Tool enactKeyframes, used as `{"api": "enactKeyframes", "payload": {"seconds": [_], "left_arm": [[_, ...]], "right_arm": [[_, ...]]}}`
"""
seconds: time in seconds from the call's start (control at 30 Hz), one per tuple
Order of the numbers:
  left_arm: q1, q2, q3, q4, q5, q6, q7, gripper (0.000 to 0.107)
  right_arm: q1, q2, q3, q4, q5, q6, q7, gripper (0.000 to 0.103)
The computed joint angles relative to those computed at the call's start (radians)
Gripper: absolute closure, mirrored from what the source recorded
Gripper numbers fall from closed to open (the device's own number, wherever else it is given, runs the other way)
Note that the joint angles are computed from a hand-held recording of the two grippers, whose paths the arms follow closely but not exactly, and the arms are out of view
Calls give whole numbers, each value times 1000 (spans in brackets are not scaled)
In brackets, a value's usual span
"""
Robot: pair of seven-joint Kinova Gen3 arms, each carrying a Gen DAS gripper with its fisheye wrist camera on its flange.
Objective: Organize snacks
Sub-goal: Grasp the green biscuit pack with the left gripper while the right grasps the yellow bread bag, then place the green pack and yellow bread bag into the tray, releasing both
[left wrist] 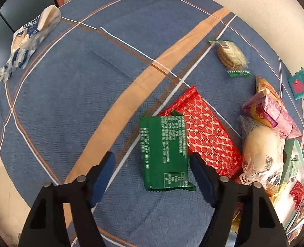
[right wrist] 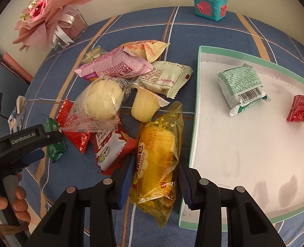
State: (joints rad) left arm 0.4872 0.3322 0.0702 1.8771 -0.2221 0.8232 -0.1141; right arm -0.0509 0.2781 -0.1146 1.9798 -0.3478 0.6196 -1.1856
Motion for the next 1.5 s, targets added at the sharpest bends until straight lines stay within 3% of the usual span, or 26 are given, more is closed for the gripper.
{"api": "enactKeyframes", "payload": {"seconds": [0.07,0.17,0.5,1.07,1.5], "left_arm": [[-6,1,2,5,8,-26,-5,57],[-2,6,0,2,9,-36,-5,65],[25,-21,-9,7,-34,-19,45,66],[136,-47,56,-135,-205,173,157,66],[263,151,62,-435,-191,239,-65,66]], "right_arm": [[2,2,-3,2,-5,-5,5,60],[3,2,-4,5,-7,-10,9,61],[11,-16,-4,10,-19,1,40,66],[102,-116,51,-2,-197,104,211,67],[199,-68,157,-76,-57,136,39,67]]}}
